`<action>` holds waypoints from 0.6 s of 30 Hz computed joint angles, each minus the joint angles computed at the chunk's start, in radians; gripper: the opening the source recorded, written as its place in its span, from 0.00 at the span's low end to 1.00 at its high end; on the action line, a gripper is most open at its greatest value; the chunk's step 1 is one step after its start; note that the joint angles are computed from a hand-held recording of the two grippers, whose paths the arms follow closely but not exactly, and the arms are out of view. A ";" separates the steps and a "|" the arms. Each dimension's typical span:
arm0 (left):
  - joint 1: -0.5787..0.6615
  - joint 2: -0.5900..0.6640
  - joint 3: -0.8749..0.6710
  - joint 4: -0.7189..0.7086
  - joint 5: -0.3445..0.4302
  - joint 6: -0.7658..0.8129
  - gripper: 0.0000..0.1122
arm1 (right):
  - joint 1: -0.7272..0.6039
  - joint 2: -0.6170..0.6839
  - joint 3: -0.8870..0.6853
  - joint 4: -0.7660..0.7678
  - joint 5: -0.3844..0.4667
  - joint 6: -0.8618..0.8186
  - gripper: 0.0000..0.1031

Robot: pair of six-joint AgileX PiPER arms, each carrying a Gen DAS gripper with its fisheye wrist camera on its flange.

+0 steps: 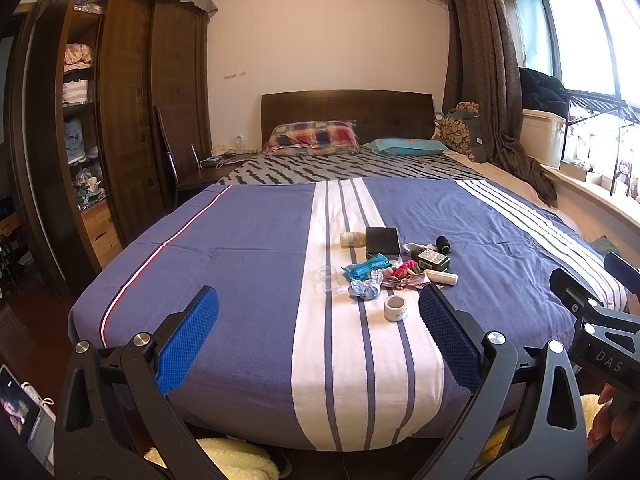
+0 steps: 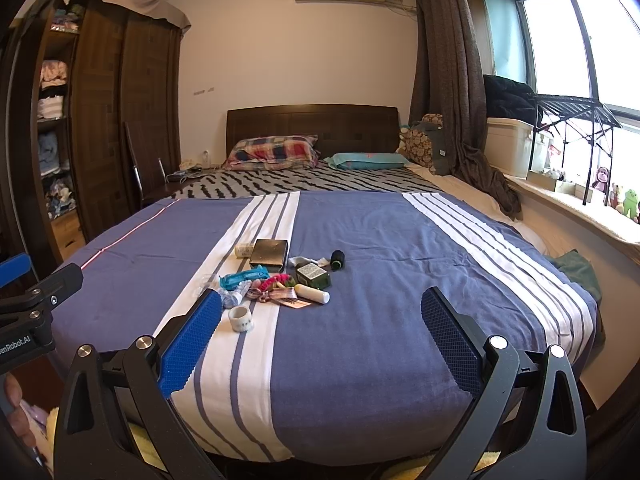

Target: Collect trash

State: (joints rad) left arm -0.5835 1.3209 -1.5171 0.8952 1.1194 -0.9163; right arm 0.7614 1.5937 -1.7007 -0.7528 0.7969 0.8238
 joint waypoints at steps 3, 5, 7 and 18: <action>-0.001 0.000 0.002 0.002 0.000 -0.002 0.85 | 0.000 0.004 -0.009 0.005 0.004 -0.005 0.97; -0.001 0.000 0.000 0.002 0.000 -0.002 0.85 | 0.001 0.004 -0.008 0.004 0.004 -0.005 0.97; -0.003 -0.001 0.003 0.006 0.002 -0.005 0.85 | 0.000 0.004 -0.007 0.003 0.003 -0.004 0.97; -0.005 -0.001 0.004 0.009 0.003 -0.008 0.85 | 0.000 0.004 -0.009 0.006 0.004 -0.006 0.97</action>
